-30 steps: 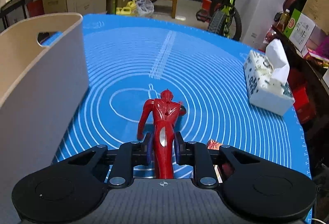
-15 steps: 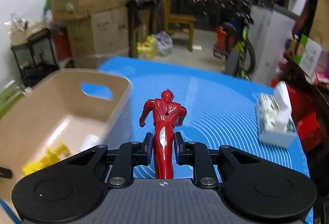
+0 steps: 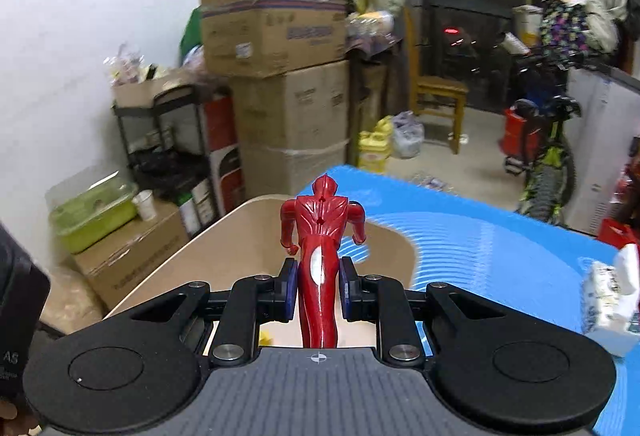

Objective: Organize rigid objects
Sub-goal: 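Drop the red action figure into the basket with the right gripper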

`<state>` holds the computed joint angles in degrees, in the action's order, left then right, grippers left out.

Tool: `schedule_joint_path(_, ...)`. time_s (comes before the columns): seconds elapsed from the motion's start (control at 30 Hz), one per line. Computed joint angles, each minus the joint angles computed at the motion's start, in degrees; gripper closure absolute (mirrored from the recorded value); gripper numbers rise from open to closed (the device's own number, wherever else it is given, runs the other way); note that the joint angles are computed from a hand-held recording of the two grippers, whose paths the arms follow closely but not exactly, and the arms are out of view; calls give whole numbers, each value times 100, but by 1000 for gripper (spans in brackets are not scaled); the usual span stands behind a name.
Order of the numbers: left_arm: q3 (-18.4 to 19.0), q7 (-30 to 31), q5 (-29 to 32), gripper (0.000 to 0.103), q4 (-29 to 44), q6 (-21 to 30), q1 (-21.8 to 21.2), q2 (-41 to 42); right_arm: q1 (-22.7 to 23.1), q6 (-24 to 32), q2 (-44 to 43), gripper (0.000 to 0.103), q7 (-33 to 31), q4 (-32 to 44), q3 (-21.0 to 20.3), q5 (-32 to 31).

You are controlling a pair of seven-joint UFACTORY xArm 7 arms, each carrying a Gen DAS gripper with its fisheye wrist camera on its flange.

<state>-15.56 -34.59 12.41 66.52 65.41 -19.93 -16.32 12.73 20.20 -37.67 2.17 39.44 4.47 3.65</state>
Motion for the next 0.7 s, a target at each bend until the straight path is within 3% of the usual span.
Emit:
schedule_joint_path(0.43,3,-4,7,92,-2,1,-3,0,240,1147,419,73,130,5,256,-21)
schedule_joint_path(0.57,-3,-11,10,92,-1,0,-5,5,254,1277,443,72,135,11,271,-36)
schedule_joint_path(0.63,1,-8,9,92,-5,-5,-5,4,247,1318,459,68,156,62,275,-38)
schedule_joint_path(0.7,-4,-13,12,92,-3,-2,-7,5,232,1258,381,57,205,21,270,-27)
